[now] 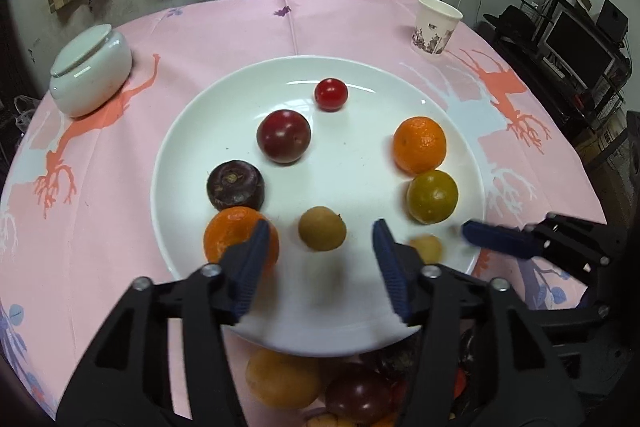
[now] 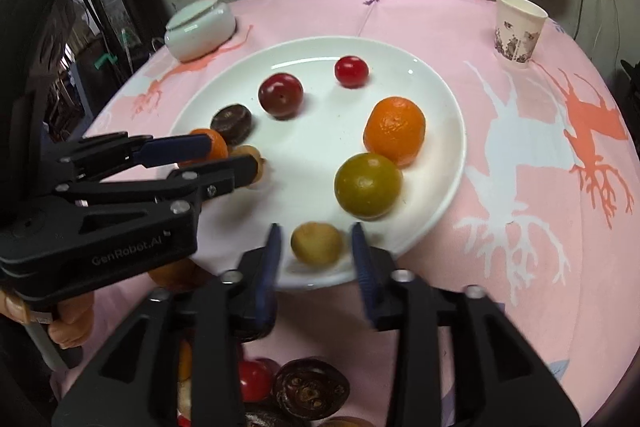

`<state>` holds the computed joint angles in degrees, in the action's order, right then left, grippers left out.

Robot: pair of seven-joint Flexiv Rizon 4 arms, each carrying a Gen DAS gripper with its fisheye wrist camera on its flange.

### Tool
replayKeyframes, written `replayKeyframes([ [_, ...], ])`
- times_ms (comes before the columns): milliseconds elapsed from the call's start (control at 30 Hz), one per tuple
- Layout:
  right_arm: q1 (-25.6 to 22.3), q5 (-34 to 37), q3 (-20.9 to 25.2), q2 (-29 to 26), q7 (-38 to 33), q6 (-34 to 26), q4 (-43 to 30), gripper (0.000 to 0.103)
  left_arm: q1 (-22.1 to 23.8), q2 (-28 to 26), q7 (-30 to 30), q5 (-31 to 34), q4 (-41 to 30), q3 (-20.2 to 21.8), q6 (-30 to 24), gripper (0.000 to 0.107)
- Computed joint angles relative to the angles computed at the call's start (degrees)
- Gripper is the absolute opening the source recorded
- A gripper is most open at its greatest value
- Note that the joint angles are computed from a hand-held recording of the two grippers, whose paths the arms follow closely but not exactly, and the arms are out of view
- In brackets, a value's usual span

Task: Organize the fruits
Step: 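Carry both small fruits to the white plate and release them, then grasp a pale round fruit with the left tool while the right tool grasps a large green-brown fruit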

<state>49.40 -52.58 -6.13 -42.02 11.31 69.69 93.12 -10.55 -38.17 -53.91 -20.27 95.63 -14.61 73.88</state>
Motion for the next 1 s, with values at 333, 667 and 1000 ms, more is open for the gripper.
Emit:
replayKeyframes([
  [333,1.9,-10.3,-0.4,6.9,13.0,-1.9,7.5,0.060,8.1,8.1,6.2,-5.4,13.8,-8.0,8.6,0.071],
  [667,0.6,-20.3,5.4,11.5,29.2,-5.6,15.1,0.061,20.3,12.8,10.2,-7.1,28.7,-20.3,18.5,0.077],
  [1000,-2.7,-32.2,8.8,10.2,40.9,-4.4,15.8,0.061,24.4,12.7,4.2,-0.5,33.4,-21.3,20.3,0.079],
])
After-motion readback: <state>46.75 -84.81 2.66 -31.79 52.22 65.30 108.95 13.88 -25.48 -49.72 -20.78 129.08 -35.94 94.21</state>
